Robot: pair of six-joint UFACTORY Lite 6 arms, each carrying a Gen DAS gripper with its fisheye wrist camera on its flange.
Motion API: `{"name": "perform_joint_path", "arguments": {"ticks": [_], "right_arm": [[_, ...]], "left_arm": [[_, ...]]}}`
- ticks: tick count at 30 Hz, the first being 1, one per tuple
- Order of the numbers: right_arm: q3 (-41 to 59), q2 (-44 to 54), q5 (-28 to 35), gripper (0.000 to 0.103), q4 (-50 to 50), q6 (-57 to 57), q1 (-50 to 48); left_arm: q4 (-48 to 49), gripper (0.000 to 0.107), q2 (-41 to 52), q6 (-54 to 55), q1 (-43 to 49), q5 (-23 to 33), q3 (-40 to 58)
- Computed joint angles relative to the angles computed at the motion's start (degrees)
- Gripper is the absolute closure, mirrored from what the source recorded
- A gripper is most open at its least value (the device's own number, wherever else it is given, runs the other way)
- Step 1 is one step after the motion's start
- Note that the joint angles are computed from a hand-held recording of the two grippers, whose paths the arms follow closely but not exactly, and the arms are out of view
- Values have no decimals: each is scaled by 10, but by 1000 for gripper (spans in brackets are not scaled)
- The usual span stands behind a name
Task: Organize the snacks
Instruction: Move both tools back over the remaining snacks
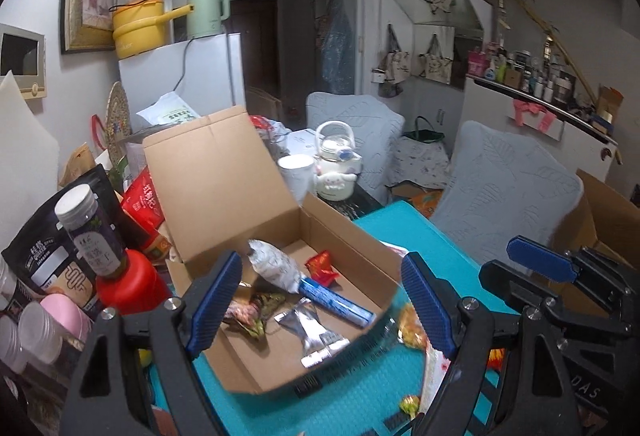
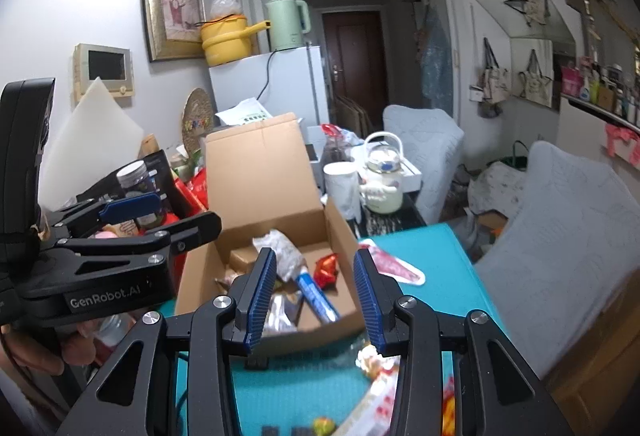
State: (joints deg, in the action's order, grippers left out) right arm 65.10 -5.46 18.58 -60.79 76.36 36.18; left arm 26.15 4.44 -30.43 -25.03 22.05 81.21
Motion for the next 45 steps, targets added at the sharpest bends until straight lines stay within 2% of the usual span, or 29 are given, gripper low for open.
{"name": "perform_joint_path", "arguments": {"ticks": [6, 10, 14, 20, 27, 30, 35, 39, 45], "right_arm": [[-122, -108, 63, 63, -85, 133, 66], [-184, -160, 127, 63, -109, 190, 125], [-243, -210, 178, 63, -111, 229, 174], [-320, -264, 209, 63, -106, 276, 214], [-394, -310, 178, 63, -96, 300, 183], [-417, -312, 151, 63, -102, 309, 153], [-454, -298, 97, 63, -142, 345, 95], [-474, -277, 48, 63, -199, 396, 48], [-491, -219, -7, 63, -373, 559, -9]], "left_arm": [[-15, 25, -96, 9, -35, -45, -128], [40, 25, -138, -50, -67, -53, -192], [138, 25, -163, -159, -105, -43, -242], [174, 25, -176, -219, -134, -48, -295], [274, 25, -149, -339, -154, -75, -330], [266, 25, -127, -337, -157, -89, -327], [362, 25, -78, -444, -159, -108, -323], [522, 25, -42, -620, -157, -123, -320], [736, 25, 21, -846, -144, -157, -309]]}}
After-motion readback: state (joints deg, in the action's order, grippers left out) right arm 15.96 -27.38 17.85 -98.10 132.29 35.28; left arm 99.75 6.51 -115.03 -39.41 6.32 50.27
